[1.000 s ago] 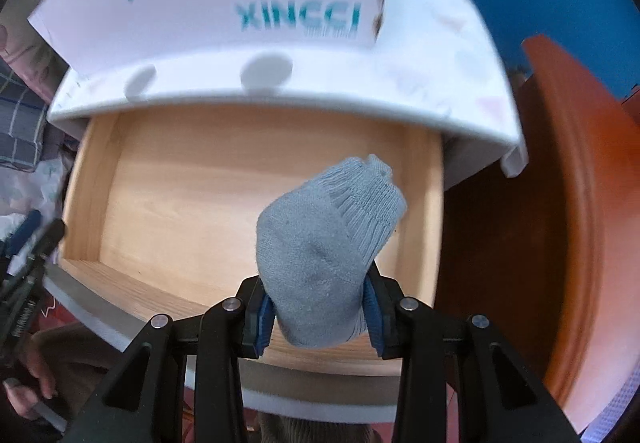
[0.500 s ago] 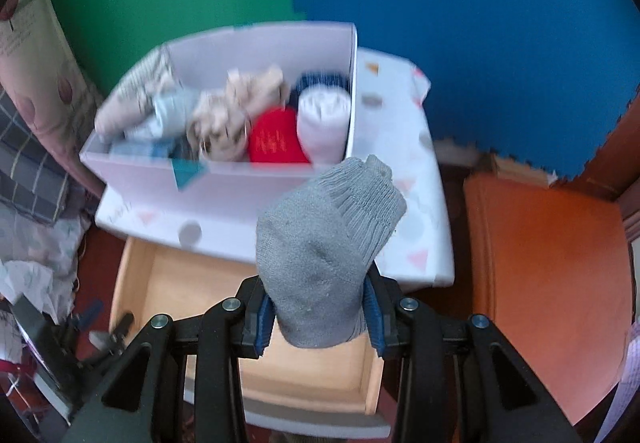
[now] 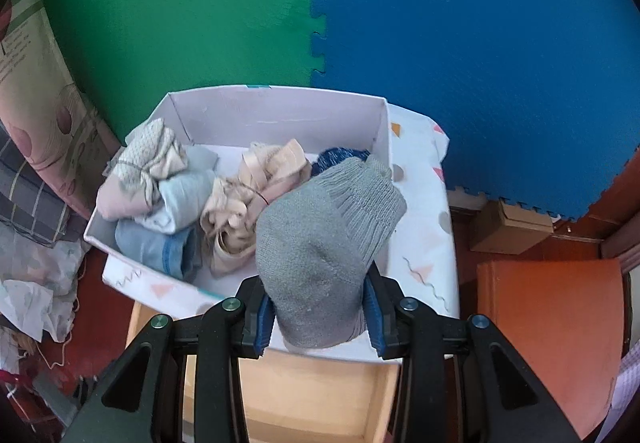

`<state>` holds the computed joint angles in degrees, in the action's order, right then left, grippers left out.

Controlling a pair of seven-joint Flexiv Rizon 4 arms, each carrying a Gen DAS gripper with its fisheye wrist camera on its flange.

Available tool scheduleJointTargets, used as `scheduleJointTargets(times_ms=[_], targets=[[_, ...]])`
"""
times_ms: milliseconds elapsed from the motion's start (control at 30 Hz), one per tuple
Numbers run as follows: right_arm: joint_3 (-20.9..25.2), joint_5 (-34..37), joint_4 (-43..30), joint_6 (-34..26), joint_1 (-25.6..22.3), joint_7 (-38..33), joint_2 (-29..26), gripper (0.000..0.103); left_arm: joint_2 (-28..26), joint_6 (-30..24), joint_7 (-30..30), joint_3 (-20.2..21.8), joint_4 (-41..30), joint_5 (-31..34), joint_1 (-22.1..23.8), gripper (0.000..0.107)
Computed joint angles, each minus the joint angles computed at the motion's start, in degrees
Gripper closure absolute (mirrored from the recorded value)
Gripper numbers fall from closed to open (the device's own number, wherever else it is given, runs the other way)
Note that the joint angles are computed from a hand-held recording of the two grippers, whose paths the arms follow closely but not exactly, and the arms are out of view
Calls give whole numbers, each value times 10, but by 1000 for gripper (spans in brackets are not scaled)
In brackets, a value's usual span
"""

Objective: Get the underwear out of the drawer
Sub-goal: 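Carry the grey sock with the right tool over the white box, then open the right tool to drop the grey sock into the box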

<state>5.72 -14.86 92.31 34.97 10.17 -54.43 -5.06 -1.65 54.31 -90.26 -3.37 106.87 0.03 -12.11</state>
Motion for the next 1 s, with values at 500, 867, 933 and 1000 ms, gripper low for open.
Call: scheduleJointTargets(times_ms=[500,867,933,1000], targets=[[-12,13,-86,-20,18,-14,-112,67,1,-2,-8,0,-1,6,1,48],[-20,-8,-90,-9,29,1,-143,64,3,0,-3,1,4,1,2,48],[-22,-18,-82,2,30,8,-141,61,3,0,-4,1,4,1,2,48],[-24,-31,-68,18,31,18,-135,54,3,0,-4,1,4,1,2,48]])
